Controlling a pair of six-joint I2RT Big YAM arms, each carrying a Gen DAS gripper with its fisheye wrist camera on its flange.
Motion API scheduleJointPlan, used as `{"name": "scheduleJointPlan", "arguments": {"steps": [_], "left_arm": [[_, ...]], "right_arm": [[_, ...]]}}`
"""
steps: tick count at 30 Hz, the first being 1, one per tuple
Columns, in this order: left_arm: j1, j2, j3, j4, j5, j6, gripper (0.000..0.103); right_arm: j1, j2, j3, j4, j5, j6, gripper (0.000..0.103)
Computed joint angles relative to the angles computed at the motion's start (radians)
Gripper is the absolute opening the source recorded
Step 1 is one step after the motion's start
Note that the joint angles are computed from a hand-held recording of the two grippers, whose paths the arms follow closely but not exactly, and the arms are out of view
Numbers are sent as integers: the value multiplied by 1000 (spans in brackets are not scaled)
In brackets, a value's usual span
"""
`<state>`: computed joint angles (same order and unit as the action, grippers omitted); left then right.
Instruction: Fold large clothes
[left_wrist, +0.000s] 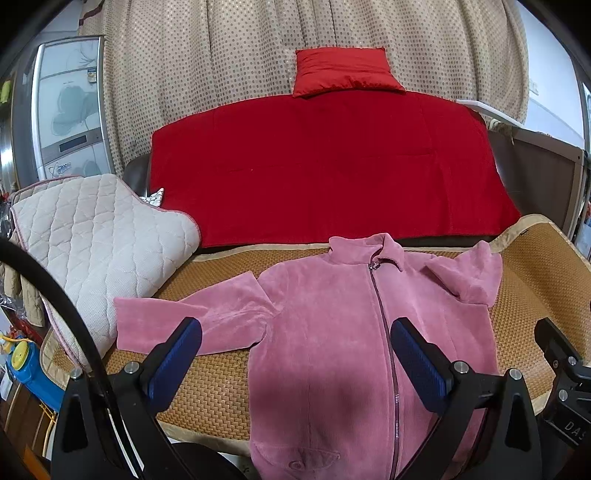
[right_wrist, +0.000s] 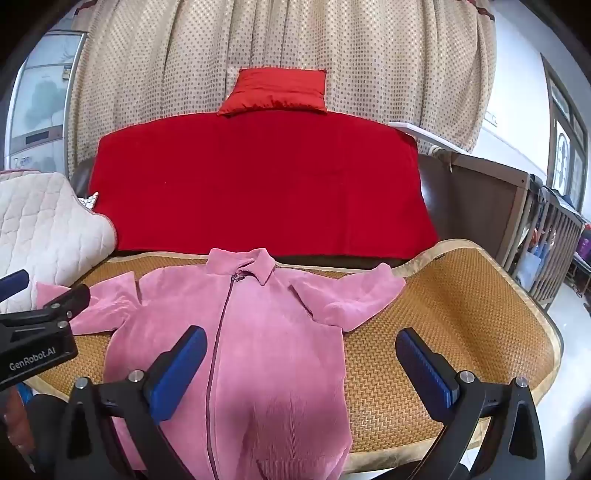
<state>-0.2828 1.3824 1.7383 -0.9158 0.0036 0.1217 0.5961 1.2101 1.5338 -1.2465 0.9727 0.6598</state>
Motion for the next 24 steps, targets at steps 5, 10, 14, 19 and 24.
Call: {"name": "scheduleJointPlan", "arguments": {"steps": [5, 10, 14, 19, 24], "left_arm": [[-3, -2, -10, 9, -11, 14, 102], [4, -15, -25, 0, -7, 21, 102], [13, -24, -35, -19, -9, 27, 102], [29, -34, -40, -37, 6, 17, 102], [39, -52, -66, -16, 24, 5, 102]], "right_arm": [[-3, 3, 6, -14, -17, 11, 103], [1, 15, 30, -56, -43, 39, 103], [9, 25, 49, -98, -76, 66, 103], [24, 30, 59, -140, -125, 93, 103], [40, 40, 75, -175, -155, 118, 103]]}}
